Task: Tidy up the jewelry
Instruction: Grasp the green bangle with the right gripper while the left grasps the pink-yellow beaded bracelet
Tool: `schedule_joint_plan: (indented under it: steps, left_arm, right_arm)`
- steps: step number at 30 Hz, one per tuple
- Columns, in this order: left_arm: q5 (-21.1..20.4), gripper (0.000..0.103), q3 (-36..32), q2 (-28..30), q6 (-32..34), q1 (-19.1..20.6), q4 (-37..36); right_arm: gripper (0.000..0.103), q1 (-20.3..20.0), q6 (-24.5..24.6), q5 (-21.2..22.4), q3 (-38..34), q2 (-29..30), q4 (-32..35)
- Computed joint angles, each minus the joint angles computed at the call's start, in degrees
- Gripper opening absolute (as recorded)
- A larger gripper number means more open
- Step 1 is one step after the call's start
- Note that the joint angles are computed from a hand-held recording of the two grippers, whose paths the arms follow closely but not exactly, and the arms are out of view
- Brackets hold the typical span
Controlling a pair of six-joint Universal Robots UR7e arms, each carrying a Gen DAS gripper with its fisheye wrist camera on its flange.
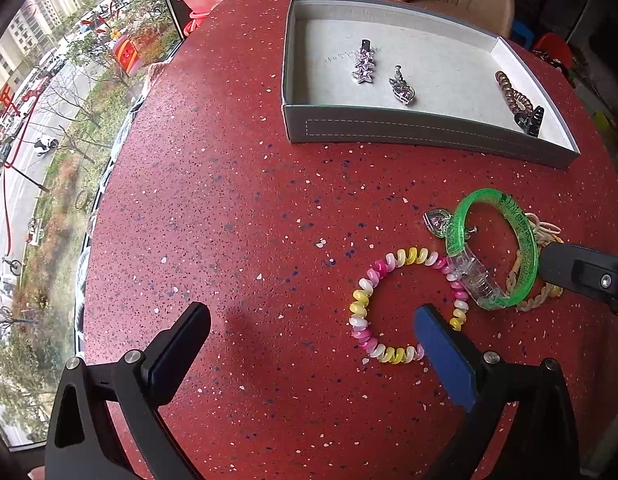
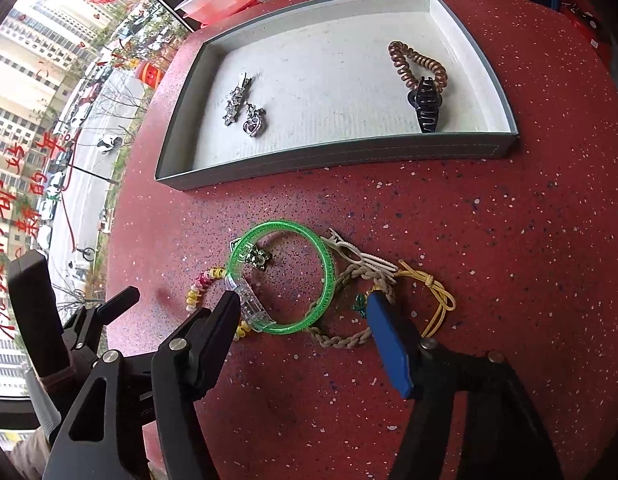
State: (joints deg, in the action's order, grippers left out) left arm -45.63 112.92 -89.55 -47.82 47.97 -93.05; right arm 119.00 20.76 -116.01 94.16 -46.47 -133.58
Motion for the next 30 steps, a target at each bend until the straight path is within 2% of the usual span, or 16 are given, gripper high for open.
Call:
schedule_joint_plan:
  steps: [4, 13, 15, 22, 27, 30]
  left_arm:
    - [-0.06, 0.103, 0.07, 0.45, -0.08, 0.0, -0.18]
    - [0.47, 0.102, 0.3, 1.11, 0.97, 0.41, -1.09]
    - [0.3, 0.099, 0.57, 1.16, 1.56, 0.19, -1.69]
    - [-0.41, 0.08, 0.58, 1.13, 3.89, -1.37, -1.9]
    - [-1.45, 0.068, 0.54, 1.42, 4.69, -2.25, -2.2]
    - [-2.25, 0.055, 0.88, 1.08, 5.66, -2.71, -2.75]
  right_arm:
    - [0.048, -0.45, -0.54, -0.12, -1.21, 1.47, 1.04]
    - [0.032, -0.47, -0.85, -1.78, -2.64, 3.63, 2.72]
    - [0.028, -0.29, -1.4, -2.52, -2.89, 3.85, 3.15]
    - [0.009, 0.04, -1.54, -3.68, -2.15, 3.38, 2.68]
    - [0.008, -0.21, -1.56, -3.21, -0.22, 1.81, 0.86]
    - [0.008, -0.64, -1.28, -2.22, 1.21, 0.37, -0.17]
